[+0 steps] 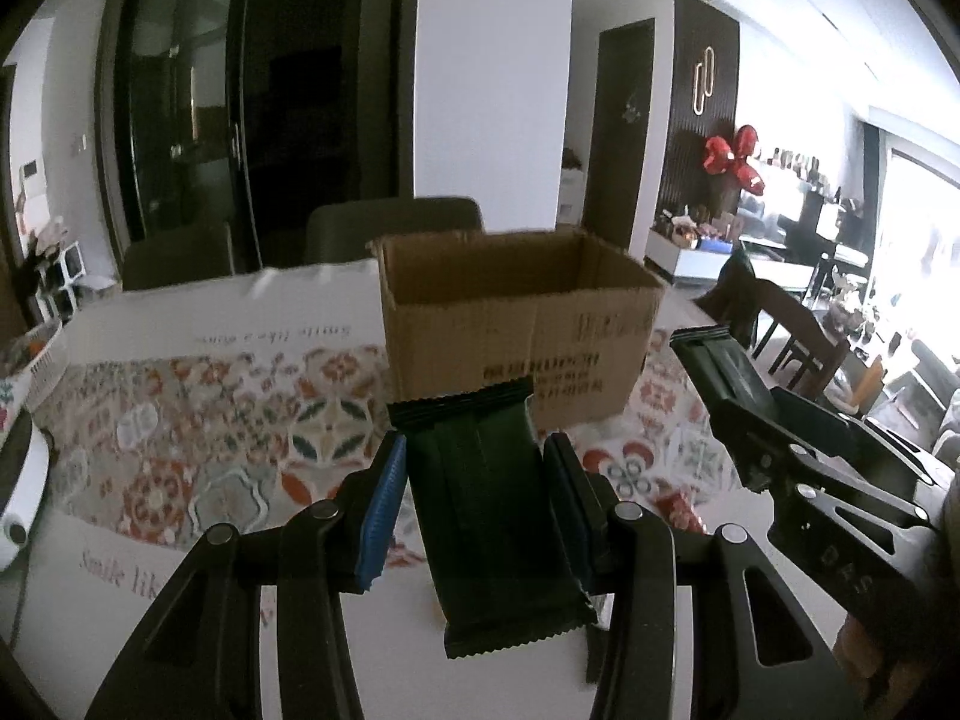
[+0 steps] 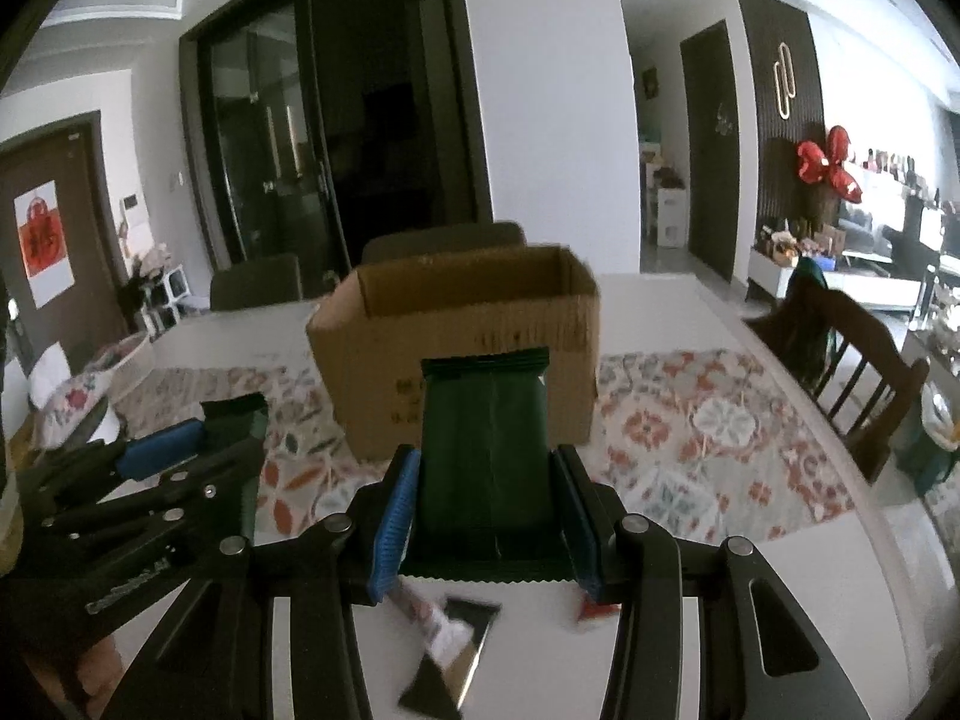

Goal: Organize snacks
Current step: 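Carry both dark green bags over the cardboard box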

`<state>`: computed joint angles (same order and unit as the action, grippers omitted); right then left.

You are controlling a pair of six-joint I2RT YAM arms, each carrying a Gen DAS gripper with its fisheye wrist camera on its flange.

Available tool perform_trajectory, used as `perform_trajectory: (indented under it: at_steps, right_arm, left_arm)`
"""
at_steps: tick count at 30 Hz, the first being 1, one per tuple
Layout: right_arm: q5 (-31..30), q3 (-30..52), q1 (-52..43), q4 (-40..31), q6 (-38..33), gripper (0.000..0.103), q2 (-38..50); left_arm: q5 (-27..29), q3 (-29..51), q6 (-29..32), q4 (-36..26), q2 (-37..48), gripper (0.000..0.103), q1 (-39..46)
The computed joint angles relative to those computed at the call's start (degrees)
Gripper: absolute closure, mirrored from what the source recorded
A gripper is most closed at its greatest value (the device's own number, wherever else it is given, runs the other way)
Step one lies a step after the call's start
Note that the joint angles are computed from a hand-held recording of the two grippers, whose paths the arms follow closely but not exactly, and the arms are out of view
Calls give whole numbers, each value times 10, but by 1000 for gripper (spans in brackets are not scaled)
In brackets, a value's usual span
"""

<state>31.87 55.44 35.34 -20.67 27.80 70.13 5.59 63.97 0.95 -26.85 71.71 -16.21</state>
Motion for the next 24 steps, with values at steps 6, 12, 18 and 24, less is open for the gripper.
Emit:
perform_trajectory:
  at_steps: [6, 12, 18, 24]
  right_arm:
    - [-13, 35, -33, 23, -35, 57, 14]
    - [-40, 84, -67, 38, -69, 57, 44]
    - [-70, 139, -95, 43, -95, 57, 87]
    - [-113, 205, -130, 34, -112, 57, 139]
  left_arm:
    - [-1, 54, 15, 6, 26, 57, 3]
    - [9, 121, 25, -6, 69, 57, 11]
    - [28, 203, 40, -26, 128, 57, 17]
    - [52, 303, 53, -63, 199, 57, 18]
